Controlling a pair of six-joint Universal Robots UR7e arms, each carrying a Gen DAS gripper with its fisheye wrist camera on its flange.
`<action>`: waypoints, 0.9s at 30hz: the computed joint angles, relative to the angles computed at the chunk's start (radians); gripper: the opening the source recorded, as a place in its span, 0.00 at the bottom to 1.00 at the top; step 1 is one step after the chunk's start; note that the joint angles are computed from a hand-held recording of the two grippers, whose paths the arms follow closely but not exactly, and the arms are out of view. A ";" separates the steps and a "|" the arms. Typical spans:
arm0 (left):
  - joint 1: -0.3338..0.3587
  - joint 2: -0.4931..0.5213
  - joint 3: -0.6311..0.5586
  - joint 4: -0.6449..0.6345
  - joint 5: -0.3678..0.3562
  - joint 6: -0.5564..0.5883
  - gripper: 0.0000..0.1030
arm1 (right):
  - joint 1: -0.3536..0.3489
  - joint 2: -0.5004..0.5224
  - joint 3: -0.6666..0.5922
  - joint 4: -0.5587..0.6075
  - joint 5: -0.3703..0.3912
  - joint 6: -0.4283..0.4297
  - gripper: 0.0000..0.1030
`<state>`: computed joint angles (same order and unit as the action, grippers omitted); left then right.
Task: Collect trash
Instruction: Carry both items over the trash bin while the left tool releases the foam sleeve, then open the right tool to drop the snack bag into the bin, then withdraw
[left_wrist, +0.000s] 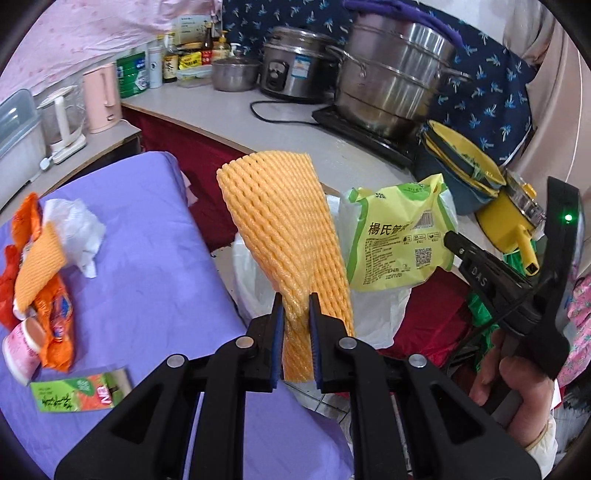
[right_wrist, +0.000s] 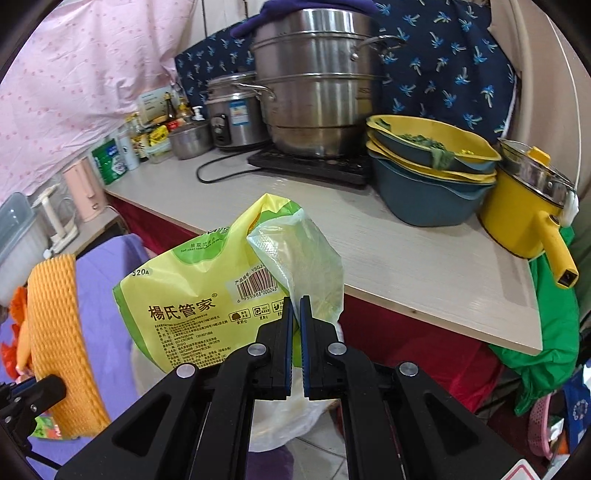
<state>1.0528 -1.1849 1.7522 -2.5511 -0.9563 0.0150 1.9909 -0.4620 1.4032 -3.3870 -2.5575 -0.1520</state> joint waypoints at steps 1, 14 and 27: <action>0.007 0.024 -0.019 0.012 -0.010 0.007 0.12 | -0.002 0.001 0.003 -0.005 -0.007 -0.002 0.04; 0.072 0.151 -0.120 0.044 -0.083 0.024 0.30 | -0.037 0.029 -0.020 0.012 -0.042 0.009 0.05; 0.067 0.104 -0.070 -0.068 -0.003 0.022 0.67 | -0.022 0.068 -0.076 0.050 0.018 0.004 0.30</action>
